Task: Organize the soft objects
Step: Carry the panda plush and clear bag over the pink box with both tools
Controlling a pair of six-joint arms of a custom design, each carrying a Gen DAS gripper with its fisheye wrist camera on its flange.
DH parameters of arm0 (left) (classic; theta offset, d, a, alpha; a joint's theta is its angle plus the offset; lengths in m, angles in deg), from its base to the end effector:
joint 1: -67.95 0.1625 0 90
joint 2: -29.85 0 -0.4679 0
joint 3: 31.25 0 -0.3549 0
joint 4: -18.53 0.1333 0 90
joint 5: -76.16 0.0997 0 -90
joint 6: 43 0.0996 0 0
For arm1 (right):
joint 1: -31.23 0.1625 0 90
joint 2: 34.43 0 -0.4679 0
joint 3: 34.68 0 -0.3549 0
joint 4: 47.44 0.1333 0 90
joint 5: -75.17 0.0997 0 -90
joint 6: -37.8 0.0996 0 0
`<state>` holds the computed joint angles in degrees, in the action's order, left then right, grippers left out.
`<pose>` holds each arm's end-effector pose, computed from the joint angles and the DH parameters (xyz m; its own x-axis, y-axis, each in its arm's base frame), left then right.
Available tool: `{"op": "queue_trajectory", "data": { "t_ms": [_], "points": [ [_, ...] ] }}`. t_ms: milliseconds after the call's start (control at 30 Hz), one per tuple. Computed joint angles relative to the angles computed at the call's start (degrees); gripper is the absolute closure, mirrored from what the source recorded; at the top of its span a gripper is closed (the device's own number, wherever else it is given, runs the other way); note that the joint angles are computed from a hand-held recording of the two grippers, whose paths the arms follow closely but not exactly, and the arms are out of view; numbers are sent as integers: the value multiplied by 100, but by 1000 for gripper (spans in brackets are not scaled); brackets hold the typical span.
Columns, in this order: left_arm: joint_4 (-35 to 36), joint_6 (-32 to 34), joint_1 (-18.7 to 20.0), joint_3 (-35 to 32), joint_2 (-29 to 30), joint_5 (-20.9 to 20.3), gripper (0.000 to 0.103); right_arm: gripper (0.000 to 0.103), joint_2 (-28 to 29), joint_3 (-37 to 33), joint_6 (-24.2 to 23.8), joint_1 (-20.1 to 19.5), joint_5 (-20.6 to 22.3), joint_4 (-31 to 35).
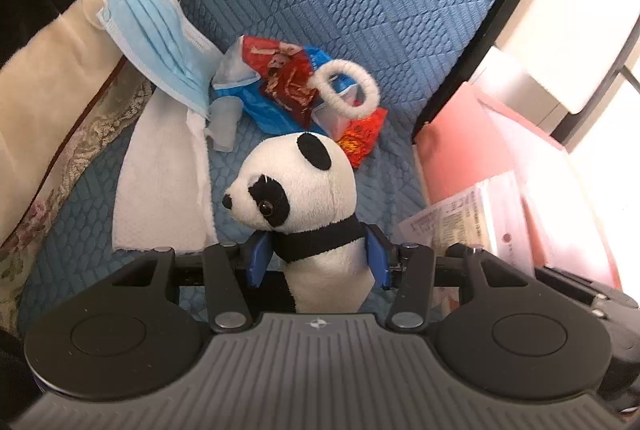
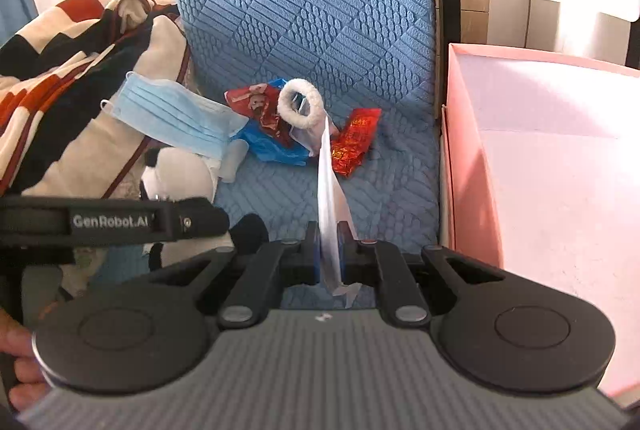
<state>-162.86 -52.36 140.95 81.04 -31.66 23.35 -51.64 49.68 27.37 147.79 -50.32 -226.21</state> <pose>0.0170 -0.6064 0.3034 -0.9013 -0.2595 -0.3469 0.0764 0.6930 -0.7169 0.3838 -0.5989 -0.0648 -0.7351 -0.3204 0.5975 -0.5580 0.7865 -0.2647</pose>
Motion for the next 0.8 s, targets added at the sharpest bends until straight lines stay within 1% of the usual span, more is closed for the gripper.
{"op": "queue_trajectory", "data": {
  "t_ms": [67,200,333,400,567,633,800],
  "points": [
    [58,-81,-59,21,-62,3,47,91,-25,-16,35,37,-66,52],
    [230,-264,-209,60,-183,78,48,91,-142,-4,144,82,-23,164],
    [440,-458,-397,70,-278,242,48,91,-284,-50,243,143,-52,373],
    [566,-575,-457,32,-326,230,48,91,-345,-115,186,184,-92,407],
    [760,-673,-696,-115,-374,436,48,91,-492,-358,56,247,-194,635],
    [798,-615,-803,-206,-385,479,48,91,-548,-448,14,261,-189,713],
    [1006,-718,-1023,-549,-342,554,48,91,-646,-747,-97,272,-169,983]
  ]
}}
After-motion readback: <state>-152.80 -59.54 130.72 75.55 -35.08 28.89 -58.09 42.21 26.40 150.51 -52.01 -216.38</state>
